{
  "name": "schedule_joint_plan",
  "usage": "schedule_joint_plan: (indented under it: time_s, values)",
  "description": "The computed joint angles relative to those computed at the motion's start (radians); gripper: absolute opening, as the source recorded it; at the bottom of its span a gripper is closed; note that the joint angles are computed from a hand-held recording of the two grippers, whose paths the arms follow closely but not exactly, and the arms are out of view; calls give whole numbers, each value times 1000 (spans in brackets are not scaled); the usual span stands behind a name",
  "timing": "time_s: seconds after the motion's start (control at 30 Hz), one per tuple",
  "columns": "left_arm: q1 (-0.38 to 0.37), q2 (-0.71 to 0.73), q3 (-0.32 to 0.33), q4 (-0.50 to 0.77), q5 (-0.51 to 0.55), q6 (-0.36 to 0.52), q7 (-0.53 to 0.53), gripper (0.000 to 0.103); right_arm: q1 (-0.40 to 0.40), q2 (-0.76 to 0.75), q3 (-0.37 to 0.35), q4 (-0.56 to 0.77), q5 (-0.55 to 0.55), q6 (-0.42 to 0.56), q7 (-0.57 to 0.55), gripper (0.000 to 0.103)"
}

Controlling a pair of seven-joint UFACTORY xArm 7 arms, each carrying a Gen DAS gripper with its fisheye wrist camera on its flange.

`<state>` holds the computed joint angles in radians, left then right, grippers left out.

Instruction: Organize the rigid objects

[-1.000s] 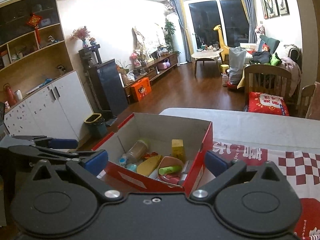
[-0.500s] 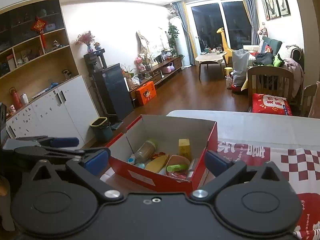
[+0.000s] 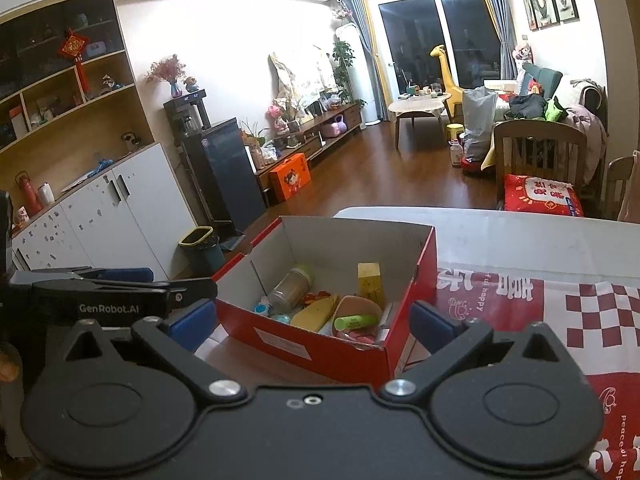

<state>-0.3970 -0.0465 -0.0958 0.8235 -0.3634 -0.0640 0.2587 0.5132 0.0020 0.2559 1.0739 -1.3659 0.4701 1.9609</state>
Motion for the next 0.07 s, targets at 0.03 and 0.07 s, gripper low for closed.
schedule_joint_plan:
  time_s: [0.03, 0.07]
  values:
    - [1, 4, 1, 4, -1, 3, -2, 101, 0, 2, 0, 1, 2, 0, -1, 103]
    - [7, 6, -3, 5, 7, 3, -11, 101, 1, 4, 0, 2, 6, 0, -3, 103]
